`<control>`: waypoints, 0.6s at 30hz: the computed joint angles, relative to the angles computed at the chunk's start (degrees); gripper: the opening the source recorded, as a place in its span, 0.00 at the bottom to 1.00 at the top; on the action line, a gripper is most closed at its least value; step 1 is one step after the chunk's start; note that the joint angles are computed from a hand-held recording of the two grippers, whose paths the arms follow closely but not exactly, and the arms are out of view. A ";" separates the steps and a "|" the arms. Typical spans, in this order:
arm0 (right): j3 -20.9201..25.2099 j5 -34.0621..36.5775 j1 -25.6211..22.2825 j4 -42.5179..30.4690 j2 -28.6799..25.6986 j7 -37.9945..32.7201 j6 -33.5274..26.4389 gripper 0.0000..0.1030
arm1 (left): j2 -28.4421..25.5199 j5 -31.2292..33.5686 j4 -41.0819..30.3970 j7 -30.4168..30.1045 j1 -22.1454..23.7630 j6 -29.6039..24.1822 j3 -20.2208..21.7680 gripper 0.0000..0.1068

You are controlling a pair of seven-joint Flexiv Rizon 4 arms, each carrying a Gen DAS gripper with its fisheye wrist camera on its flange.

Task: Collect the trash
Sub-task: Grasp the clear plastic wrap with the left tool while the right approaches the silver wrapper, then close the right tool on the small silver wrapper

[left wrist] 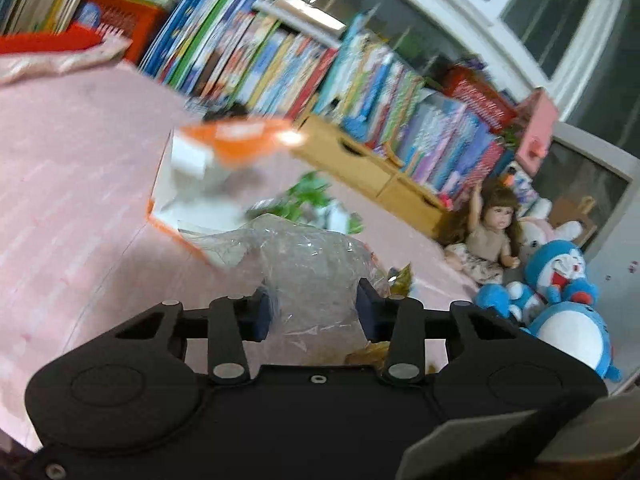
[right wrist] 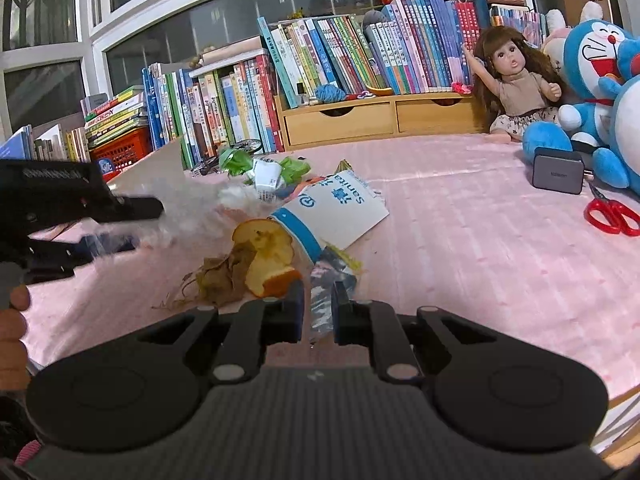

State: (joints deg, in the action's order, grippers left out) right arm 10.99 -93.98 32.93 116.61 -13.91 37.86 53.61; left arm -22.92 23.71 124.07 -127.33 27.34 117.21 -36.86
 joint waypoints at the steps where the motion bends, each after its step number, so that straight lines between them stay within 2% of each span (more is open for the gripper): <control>1: -0.01 0.02 -0.01 0.04 0.03 0.10 -0.09 0.18 | 0.46 0.05 0.00 0.37 -0.59 1.04 0.71 0.36; 3: 0.03 0.21 0.04 0.05 0.05 0.14 -0.29 0.18 | 1.58 1.05 -0.28 -0.27 -0.58 2.46 0.87 0.36; 6: 0.12 0.31 0.23 0.06 0.12 0.20 -0.69 0.18 | 3.62 4.45 -0.93 -3.36 1.80 3.29 -0.70 0.36; 13: 0.28 -0.29 0.17 0.40 0.77 0.13 -1.11 0.17 | 10.18 8.10 0.09 -6.76 -1.15 6.11 6.40 0.36; 14: 0.25 -0.41 0.18 0.34 0.72 -0.06 -1.26 0.28 | 11.03 8.52 0.61 -7.20 -1.65 6.60 7.66 0.36; 15: 0.33 -0.01 0.60 0.28 0.60 -0.19 -2.86 0.34 | 11.68 8.40 1.15 -7.11 -2.67 7.08 9.21 0.36; 17: 0.18 0.29 0.65 -0.07 0.21 -0.50 -3.34 0.54 | 12.59 8.67 2.00 -7.23 -4.18 7.93 11.76 0.36; 18: 0.07 0.72 0.79 -0.39 -0.12 -0.79 -3.95 0.58 | 12.99 8.63 2.50 -7.10 -5.04 8.32 13.10 0.36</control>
